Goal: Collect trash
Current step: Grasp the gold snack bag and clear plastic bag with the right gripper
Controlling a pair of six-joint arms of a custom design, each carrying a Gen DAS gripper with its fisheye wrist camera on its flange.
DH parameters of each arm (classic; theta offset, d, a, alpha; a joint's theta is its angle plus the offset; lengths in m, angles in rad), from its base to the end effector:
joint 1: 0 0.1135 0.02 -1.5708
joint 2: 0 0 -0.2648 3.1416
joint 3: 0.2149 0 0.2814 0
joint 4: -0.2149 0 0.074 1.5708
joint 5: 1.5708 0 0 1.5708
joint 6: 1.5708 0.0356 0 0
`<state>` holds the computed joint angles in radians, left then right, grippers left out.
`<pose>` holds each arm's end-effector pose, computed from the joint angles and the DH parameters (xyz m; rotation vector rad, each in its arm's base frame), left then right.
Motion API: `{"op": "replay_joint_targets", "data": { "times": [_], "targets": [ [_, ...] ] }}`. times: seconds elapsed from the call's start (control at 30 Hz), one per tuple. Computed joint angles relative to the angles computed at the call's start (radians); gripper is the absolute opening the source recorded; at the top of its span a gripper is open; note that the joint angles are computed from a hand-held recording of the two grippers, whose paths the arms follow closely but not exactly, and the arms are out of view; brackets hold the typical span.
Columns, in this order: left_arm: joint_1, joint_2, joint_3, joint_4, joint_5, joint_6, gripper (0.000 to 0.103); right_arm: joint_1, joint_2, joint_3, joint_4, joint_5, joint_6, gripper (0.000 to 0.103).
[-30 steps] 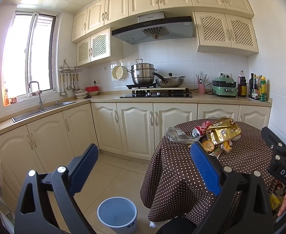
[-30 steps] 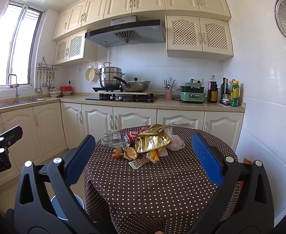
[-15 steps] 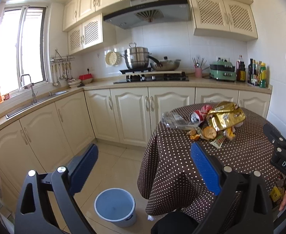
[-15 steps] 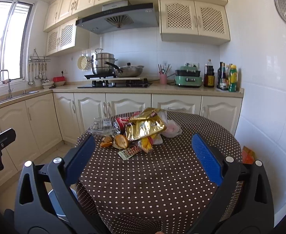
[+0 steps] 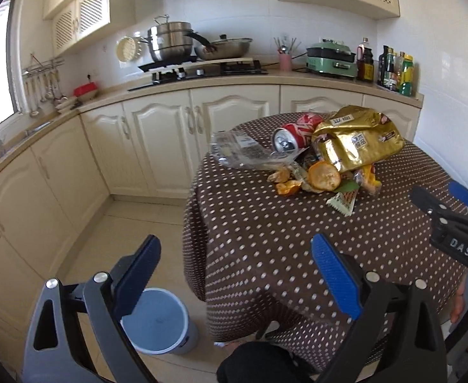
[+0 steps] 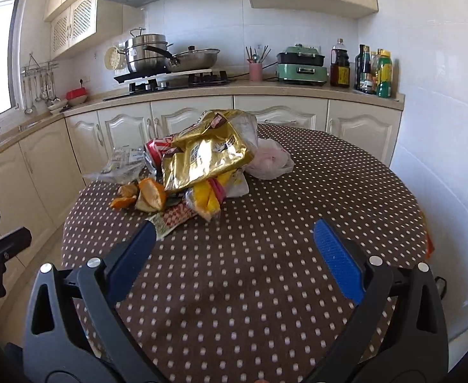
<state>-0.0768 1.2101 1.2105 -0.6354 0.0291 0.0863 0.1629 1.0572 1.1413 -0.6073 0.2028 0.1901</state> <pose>0.2887 -0.0233 0.3564 0.1958 2.1969 -0.0268 0.2509 0.0340 0.3726 0.1504 2.0768 0.0026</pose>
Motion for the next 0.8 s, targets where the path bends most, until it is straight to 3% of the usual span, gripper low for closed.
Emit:
{"op": "replay_joint_targets", "data": {
  "times": [0.2,0.3,0.4,0.47,0.5,0.6,0.8],
  "targets": [
    [0.040,0.190,0.159,0.024,0.107,-0.065,0.094,-0.147,0.166,0.126,0.070,-0.243,0.113,0.097],
    [0.056,0.298,0.267,-0.003,0.146,-0.095,0.094,-0.171,0.267,0.214,0.071,-0.267,0.139,0.097],
    [0.087,0.404,0.380,-0.046,0.223,-0.144,0.094,-0.230,0.369,0.294,0.053,-0.431,0.205,0.094],
    [0.101,0.463,0.442,-0.066,0.253,-0.172,0.094,-0.250,0.391,0.304,0.066,-0.489,0.234,0.069],
    [0.103,0.486,0.465,-0.068,0.254,-0.185,0.094,-0.255,0.390,0.298,0.081,-0.500,0.242,0.050],
    [0.093,0.554,0.531,-0.071,0.221,-0.205,0.094,-0.262,0.384,0.286,0.117,-0.514,0.236,0.033],
    [0.092,0.712,0.705,-0.147,0.250,-0.261,0.093,-0.233,0.327,0.236,0.203,-0.461,0.194,0.017]
  ]
}}
